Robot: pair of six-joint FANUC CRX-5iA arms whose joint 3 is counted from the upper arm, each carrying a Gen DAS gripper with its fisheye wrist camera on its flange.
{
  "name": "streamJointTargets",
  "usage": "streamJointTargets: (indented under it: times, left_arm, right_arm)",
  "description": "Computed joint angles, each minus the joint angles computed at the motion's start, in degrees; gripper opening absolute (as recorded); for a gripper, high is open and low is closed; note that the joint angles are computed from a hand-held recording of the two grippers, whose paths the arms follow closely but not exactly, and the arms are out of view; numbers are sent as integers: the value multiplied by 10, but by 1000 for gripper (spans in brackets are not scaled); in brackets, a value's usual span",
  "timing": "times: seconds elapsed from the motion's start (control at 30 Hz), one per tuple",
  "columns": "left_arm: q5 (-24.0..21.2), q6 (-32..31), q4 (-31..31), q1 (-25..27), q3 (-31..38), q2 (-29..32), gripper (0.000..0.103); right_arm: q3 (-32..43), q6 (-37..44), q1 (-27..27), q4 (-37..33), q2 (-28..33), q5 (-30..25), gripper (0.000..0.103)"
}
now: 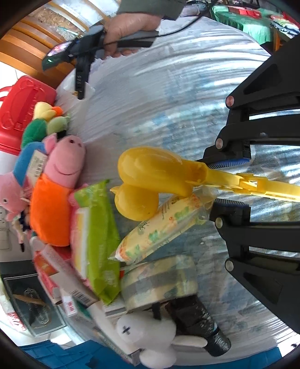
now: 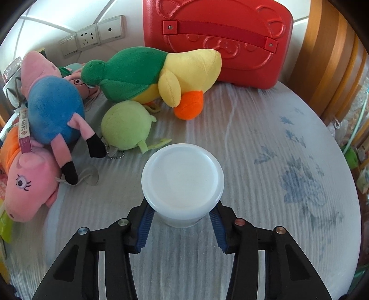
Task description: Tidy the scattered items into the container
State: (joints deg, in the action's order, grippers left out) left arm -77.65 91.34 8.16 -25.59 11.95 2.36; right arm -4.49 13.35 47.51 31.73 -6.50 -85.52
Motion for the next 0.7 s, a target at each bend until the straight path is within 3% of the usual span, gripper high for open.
streamJointTargets:
  times: [0.3, 0.7]
  left_arm:
    - [-11, -1, 13, 7, -19, -5, 22]
    - [-20, -26, 15, 15, 29, -33, 20]
  right_arm:
    - [-1, -1, 6, 0, -1, -1, 46]
    - [32, -12, 39, 20, -5, -29, 45]
